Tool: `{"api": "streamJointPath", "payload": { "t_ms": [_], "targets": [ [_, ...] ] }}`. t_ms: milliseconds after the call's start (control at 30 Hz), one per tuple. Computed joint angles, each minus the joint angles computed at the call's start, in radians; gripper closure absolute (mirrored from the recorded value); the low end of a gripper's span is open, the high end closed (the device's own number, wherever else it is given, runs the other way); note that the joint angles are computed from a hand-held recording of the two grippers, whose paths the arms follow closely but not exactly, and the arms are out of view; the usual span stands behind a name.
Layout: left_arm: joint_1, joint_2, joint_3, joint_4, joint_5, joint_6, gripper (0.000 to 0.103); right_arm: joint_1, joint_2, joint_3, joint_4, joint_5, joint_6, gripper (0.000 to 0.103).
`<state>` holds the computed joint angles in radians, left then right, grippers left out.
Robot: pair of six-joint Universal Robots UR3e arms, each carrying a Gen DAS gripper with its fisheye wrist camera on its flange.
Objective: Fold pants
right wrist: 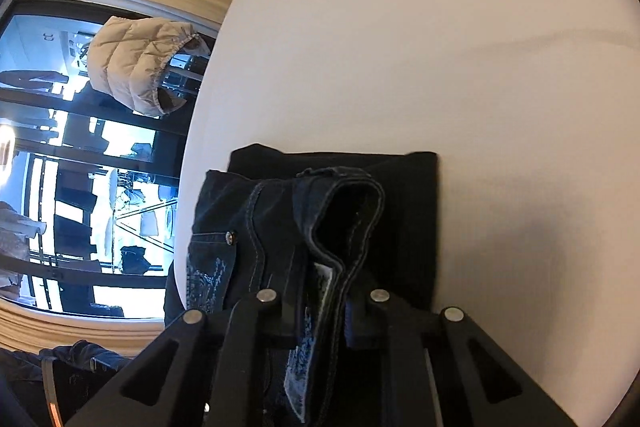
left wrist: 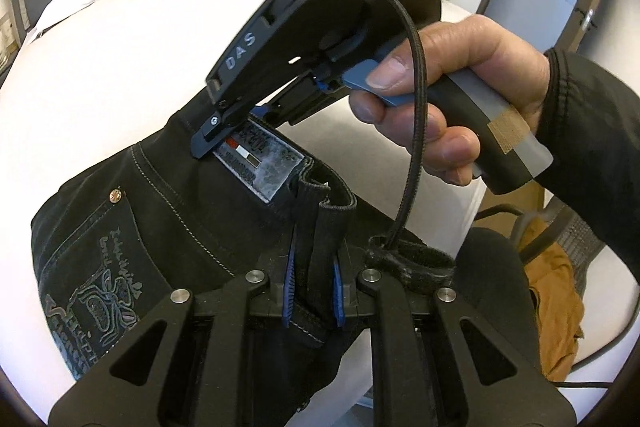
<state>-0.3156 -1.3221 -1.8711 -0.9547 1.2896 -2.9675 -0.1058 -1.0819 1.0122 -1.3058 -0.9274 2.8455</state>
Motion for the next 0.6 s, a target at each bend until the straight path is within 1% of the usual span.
{"api": "streamJointPath", "payload": {
  "t_ms": [33, 67, 200, 300, 333, 400, 433, 467, 500, 533, 567, 600],
  "targets": [
    [-0.003, 0.011, -0.023, 0.007, 0.009, 0.006, 0.090, -0.010, -0.008, 0.026, -0.009, 0.004, -0.006, 0.087],
    [-0.030, -0.019, -0.028, 0.045, 0.027, -0.009, 0.090, -0.010, -0.011, 0.043, -0.024, 0.011, -0.002, 0.087],
    [-0.099, -0.094, -0.021, 0.122, 0.077, -0.041, 0.090, -0.038, -0.038, 0.127, -0.065, 0.040, -0.018, 0.087],
    [-0.104, -0.113, -0.045, 0.166, 0.082, -0.032, 0.090, -0.064, -0.053, 0.187, -0.088, 0.070, -0.032, 0.088],
    [-0.111, -0.119, -0.056, 0.187, 0.085, -0.032, 0.086, -0.083, -0.060, 0.212, -0.083, 0.094, -0.042, 0.088],
    [-0.113, -0.106, -0.061, 0.183, 0.086, -0.029, 0.081, -0.104, -0.090, 0.259, -0.103, 0.112, -0.036, 0.086],
    [-0.107, -0.090, -0.070, 0.177, 0.070, -0.023, 0.077, -0.108, -0.103, 0.273, -0.111, 0.112, -0.033, 0.083],
    [-0.089, -0.062, -0.072, 0.140, 0.042, -0.010, 0.075, -0.119, -0.132, 0.295, -0.121, 0.107, -0.026, 0.079],
    [-0.057, -0.023, -0.071, 0.081, 0.003, 0.009, 0.075, -0.120, -0.145, 0.304, -0.137, 0.098, -0.012, 0.078],
    [-0.018, 0.020, -0.072, 0.019, -0.044, 0.032, 0.074, -0.132, -0.178, 0.320, -0.154, 0.078, 0.010, 0.077],
    [0.045, 0.084, -0.081, -0.066, -0.115, 0.070, 0.073, -0.139, -0.200, 0.328, -0.172, 0.055, 0.036, 0.076],
    [0.097, 0.144, -0.091, -0.134, -0.159, 0.103, 0.073, -0.141, -0.214, 0.329, -0.185, 0.036, 0.053, 0.074]
  ]
}}
